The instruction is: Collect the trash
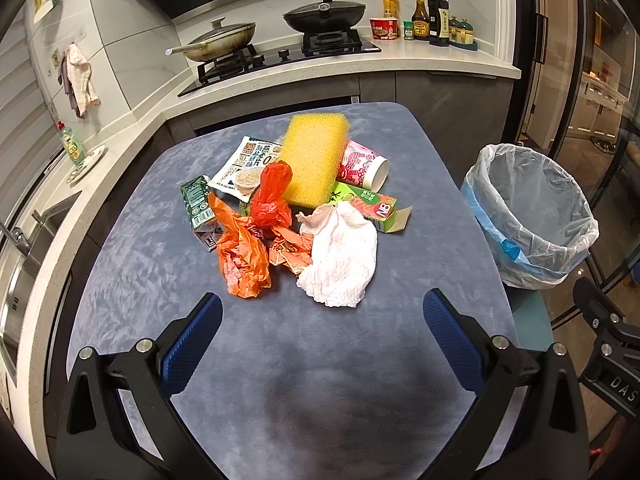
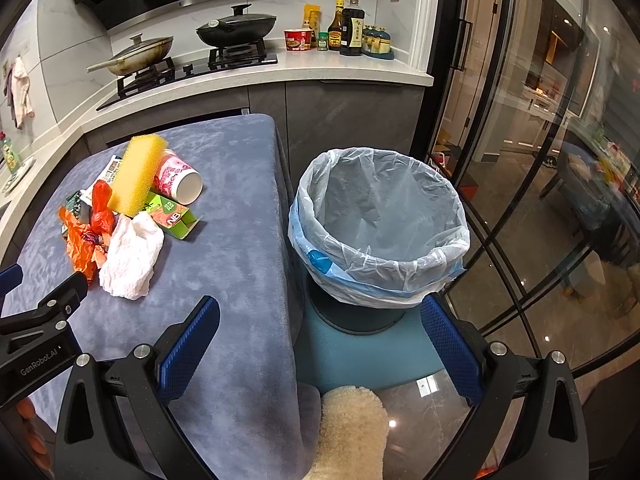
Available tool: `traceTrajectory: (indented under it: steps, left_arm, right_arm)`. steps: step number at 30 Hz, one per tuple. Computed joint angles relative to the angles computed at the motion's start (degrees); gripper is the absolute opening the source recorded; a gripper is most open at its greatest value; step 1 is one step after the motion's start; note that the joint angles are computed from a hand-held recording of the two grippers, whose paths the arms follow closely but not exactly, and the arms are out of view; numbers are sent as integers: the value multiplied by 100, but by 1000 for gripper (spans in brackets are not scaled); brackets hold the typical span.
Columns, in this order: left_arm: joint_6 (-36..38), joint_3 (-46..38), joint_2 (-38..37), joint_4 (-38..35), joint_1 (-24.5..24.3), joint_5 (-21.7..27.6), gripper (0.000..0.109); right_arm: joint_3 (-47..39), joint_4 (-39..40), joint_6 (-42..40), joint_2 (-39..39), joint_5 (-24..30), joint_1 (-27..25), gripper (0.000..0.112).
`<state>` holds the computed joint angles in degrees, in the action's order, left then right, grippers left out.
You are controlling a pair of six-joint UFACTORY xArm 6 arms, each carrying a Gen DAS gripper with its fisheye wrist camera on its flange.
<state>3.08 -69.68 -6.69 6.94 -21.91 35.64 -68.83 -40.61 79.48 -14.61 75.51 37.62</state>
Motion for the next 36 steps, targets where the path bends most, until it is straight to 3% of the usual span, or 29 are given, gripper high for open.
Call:
traceTrajectory:
  steps: [20,29,36]
  left_arm:
    - [425,11,23,-342,43,-117,96]
    - [1158,66,42,-1128,77,-367,96]
    - [1715,-64,137,-1776,260,-198,96]
  right_arm:
    - [-191,-79,145,134,231,91,96]
    - [-326,-150,327,242,525,194,96]
    - [-501,-159,462,424,576,259,96]
